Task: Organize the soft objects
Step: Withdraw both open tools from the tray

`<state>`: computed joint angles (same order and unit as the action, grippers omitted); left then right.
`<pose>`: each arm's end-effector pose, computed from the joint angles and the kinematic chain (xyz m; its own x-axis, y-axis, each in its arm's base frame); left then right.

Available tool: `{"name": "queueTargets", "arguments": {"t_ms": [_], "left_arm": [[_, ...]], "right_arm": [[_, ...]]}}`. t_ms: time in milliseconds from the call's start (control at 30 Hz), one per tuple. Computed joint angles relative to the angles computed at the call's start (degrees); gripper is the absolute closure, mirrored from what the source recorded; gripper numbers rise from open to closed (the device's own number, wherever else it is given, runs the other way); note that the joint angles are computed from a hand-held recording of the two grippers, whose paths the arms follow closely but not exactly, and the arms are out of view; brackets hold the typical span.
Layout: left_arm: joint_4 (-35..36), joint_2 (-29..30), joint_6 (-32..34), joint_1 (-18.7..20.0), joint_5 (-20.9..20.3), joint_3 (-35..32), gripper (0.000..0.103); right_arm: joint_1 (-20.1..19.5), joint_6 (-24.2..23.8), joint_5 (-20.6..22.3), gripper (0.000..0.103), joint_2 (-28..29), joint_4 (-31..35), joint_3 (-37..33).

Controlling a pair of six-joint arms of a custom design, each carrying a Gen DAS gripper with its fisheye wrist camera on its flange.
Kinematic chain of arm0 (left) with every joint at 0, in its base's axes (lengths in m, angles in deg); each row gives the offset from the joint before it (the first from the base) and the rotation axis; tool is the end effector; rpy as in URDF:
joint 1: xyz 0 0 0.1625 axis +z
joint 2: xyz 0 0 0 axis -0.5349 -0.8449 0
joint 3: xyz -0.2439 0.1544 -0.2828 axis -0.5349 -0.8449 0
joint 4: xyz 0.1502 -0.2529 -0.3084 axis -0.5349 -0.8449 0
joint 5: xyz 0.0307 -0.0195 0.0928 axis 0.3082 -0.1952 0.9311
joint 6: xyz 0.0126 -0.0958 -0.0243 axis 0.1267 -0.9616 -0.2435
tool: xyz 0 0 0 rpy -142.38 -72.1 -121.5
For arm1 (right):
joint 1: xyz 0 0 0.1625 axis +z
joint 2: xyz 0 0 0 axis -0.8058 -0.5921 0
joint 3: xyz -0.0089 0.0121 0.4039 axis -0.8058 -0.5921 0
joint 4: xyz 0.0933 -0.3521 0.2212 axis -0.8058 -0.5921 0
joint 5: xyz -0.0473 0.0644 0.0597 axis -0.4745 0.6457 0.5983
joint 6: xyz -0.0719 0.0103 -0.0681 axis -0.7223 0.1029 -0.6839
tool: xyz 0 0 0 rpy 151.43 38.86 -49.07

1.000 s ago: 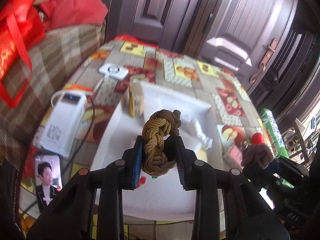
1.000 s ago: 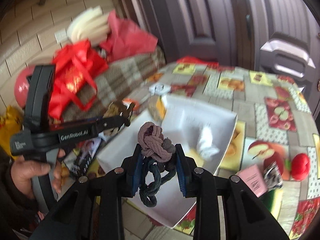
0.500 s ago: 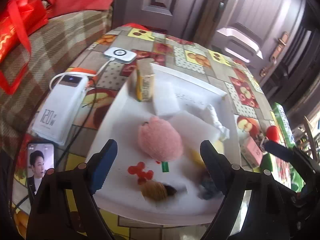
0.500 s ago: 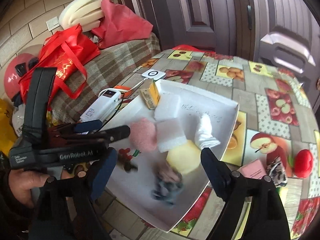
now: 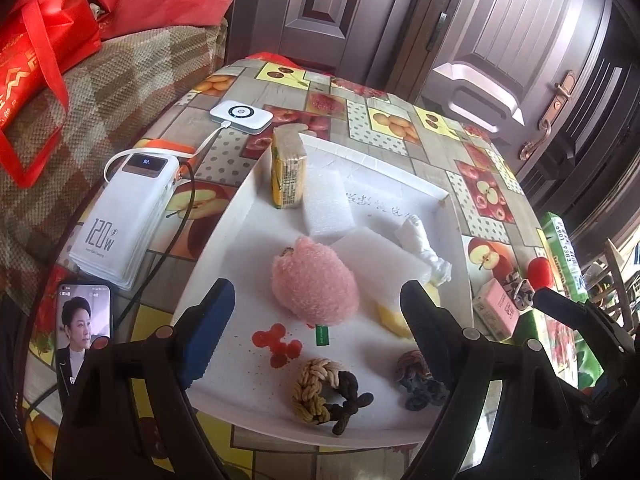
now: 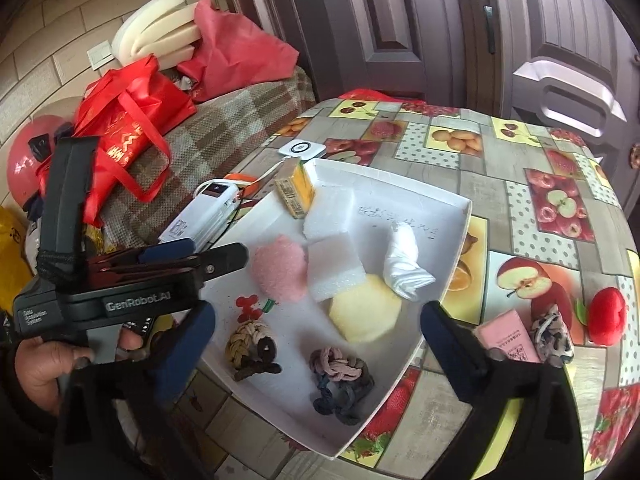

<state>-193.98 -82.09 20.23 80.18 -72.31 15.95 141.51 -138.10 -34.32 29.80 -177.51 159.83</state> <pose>-0.2425 -0.5946 0.0154 -0.8060 -0.3323 -0.4898 0.1551 0.6800 -0.7166 0.1036 -0.6475 0.1819 -0.6369 -0.6828 0.3580 -0.7680 0.6021 -0.2182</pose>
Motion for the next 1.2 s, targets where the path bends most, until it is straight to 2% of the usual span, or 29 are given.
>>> {"name": "queueTargets", "arguments": {"t_ms": [300,433,633,767,833,967,1067,1200], "left_arm": [[-2.78,-0.56,0.41,-1.46,1.53,1.33,0.017],[-4.94,-0.87,1.26,-2.30,1.99,2.19,0.017],[-10.54,0.70,6.56,-3.22,0.68,2.28,0.017],[-14.74,1.43,9.32,-4.43,-0.09,3.44,0.017],[-15.83,1.80,10.02,-5.67,0.92,4.07,0.017],[-15.60,2.13,6.53,-7.89,2.10,5.33,0.017],[-12.99,2.99,2.16,-9.88,4.34,5.43,0.017],[-6.31,4.28,-8.65,-13.40,8.14,5.30,0.017]], "right_arm": [[-0.13,-0.60,1.25,0.000,-1.48,-2.55,1.88],[-0.49,0.69,1.92,0.000,-2.41,-4.70,2.65],[-1.48,4.48,0.68,0.000,-4.58,-10.46,5.45],[-2.48,5.39,-0.89,0.000,-6.62,-14.71,8.55],[-3.31,5.57,-0.85,0.000,-7.69,-16.38,9.79],[-5.05,7.49,0.58,0.000,-9.53,-15.97,10.09],[-6.84,7.05,3.84,0.000,-11.67,-14.71,10.53],[-10.84,4.48,9.10,0.000,-15.16,-11.21,10.87]]}}
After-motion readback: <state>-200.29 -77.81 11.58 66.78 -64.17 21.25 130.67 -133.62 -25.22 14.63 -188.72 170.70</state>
